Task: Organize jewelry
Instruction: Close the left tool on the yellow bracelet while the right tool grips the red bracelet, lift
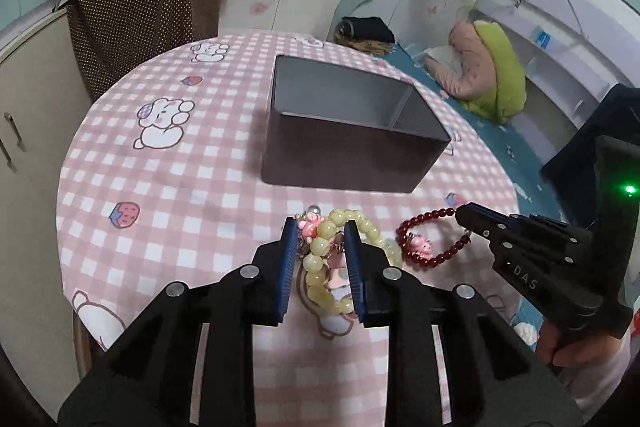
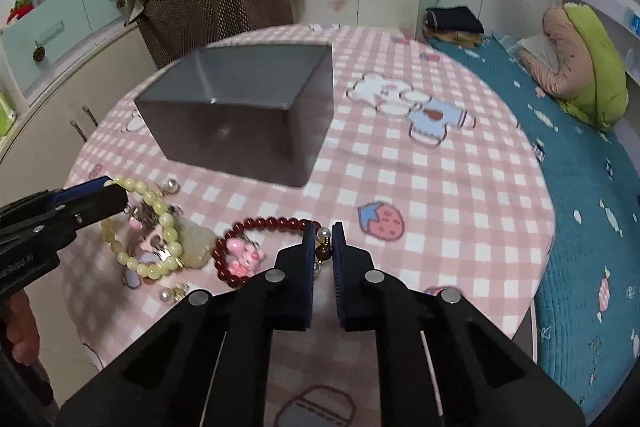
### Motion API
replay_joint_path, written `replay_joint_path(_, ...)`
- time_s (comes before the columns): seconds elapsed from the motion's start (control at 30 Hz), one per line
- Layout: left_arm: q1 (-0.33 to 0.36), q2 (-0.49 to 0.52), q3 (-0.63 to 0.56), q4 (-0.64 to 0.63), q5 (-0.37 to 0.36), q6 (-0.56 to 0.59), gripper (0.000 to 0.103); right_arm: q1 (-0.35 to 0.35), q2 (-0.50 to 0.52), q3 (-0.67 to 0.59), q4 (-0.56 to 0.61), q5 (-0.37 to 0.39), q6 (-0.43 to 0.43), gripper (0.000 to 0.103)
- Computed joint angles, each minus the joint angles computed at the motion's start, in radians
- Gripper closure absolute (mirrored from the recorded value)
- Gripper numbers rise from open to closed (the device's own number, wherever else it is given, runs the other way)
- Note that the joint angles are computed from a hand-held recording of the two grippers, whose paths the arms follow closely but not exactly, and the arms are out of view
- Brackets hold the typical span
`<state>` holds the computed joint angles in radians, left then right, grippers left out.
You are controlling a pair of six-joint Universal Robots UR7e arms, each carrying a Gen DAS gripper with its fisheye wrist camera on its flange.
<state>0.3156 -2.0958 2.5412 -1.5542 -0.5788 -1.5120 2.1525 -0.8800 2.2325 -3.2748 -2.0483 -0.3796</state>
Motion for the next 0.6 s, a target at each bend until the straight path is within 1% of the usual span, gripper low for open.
replay_joint_path(0.1, 0.006, 0.002, 0.000, 0.003, -0.005, 0.002, 0.078, 0.007, -0.010, -0.002, -0.006, 0.016, -0.007, 0.095)
replay_joint_path(0.13, 0.018, 0.011, 0.000, -0.011, -0.018, 0.022, 0.078, 0.008, -0.008, -0.004, -0.007, 0.014, -0.010, 0.095)
replay_joint_path(0.2, 0.039, 0.026, -0.001, -0.012, -0.033, 0.020, 0.077, 0.009, -0.006, -0.005, -0.009, 0.012, -0.014, 0.095)
replay_joint_path(0.23, 0.054, 0.045, -0.006, -0.006, -0.048, 0.015, 0.075, 0.009, -0.004, -0.006, -0.004, 0.009, -0.014, 0.095)
replay_joint_path(0.3, 0.063, 0.068, -0.012, 0.032, -0.064, -0.020, 0.060, 0.005, -0.001, -0.004, 0.001, 0.004, -0.007, 0.095)
replay_joint_path(0.37, 0.061, 0.064, -0.011, 0.043, -0.088, -0.024, 0.059, -0.001, -0.001, 0.000, 0.010, 0.004, -0.008, 0.095)
replay_joint_path(0.43, 0.053, 0.091, -0.029, 0.098, -0.105, -0.057, 0.059, -0.005, 0.002, 0.002, 0.013, -0.007, -0.009, 0.095)
replay_joint_path(0.47, 0.051, 0.097, -0.033, 0.109, -0.108, -0.067, 0.065, -0.009, 0.004, 0.003, 0.020, -0.011, -0.005, 0.095)
replay_joint_path(0.5, 0.051, 0.099, -0.032, 0.113, -0.106, -0.069, 0.085, -0.011, 0.005, 0.001, 0.031, -0.012, 0.000, 0.095)
replay_joint_path(0.53, 0.054, 0.101, -0.031, 0.116, -0.103, -0.061, 0.092, -0.015, 0.009, 0.000, 0.046, -0.016, 0.003, 0.095)
replay_joint_path(0.6, 0.052, 0.091, -0.026, 0.121, -0.101, -0.060, 0.094, -0.016, 0.022, 0.003, 0.028, -0.033, -0.001, 0.094)
